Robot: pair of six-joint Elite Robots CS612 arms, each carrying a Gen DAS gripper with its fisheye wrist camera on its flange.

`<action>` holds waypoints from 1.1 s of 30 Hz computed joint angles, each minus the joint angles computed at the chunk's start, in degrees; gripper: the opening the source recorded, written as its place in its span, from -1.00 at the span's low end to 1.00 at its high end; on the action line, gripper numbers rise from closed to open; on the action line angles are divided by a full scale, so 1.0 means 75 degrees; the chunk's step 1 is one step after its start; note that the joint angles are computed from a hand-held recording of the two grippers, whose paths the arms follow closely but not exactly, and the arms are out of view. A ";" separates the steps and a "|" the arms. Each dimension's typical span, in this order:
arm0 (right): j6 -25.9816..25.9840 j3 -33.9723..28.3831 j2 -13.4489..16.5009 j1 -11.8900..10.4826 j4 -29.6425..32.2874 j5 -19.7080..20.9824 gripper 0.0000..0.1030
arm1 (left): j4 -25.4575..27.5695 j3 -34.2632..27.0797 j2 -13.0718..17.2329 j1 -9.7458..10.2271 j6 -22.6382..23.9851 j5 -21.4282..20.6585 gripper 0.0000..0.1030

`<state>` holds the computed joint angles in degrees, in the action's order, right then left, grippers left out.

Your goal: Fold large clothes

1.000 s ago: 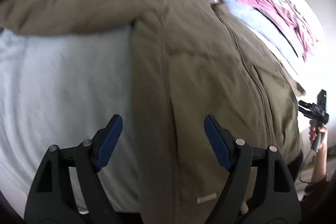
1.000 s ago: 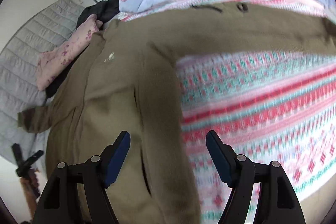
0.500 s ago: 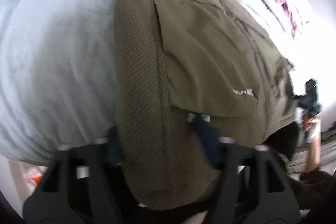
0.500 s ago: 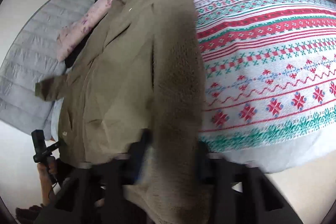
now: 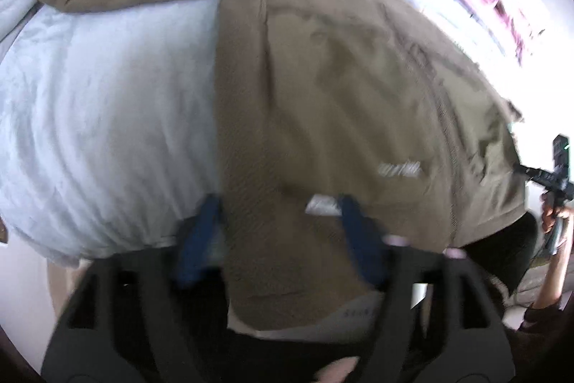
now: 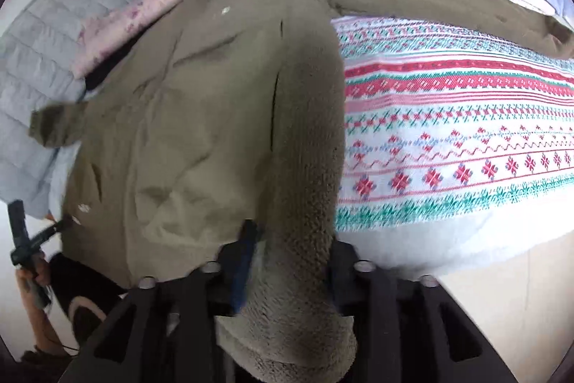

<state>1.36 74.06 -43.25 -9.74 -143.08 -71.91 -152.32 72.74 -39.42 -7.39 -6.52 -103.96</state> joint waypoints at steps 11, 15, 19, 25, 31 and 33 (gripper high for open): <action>0.1825 -0.0828 0.0394 -0.0350 -0.2248 -0.2069 0.50 | -0.0260 -0.2141 0.0815 -0.0249 -0.0445 0.0470 0.66; 0.2526 -0.1656 0.0880 -0.0467 -0.2013 -0.2823 0.53 | 0.0129 -0.3375 0.1481 -0.0402 -0.0490 0.0440 0.67; 0.2920 -0.2467 0.1435 -0.0569 -0.1652 -0.3552 0.53 | 0.0842 -0.4731 0.2253 -0.0555 -0.0599 0.0578 0.67; 0.3664 -0.3340 0.2068 -0.0816 -0.0941 -0.3821 0.53 | 0.2294 -0.6856 0.3482 -0.0641 -0.0766 0.0485 0.67; 0.4934 -0.3587 0.2378 -0.1107 -0.0842 -0.3419 0.53 | 0.2544 -0.7518 0.4015 -0.0593 -0.0821 0.0344 0.67; 0.5233 -0.3679 0.2486 -0.1160 -0.0986 -0.3379 0.53 | 0.2686 -0.7666 0.4116 -0.0596 -0.0774 0.0359 0.68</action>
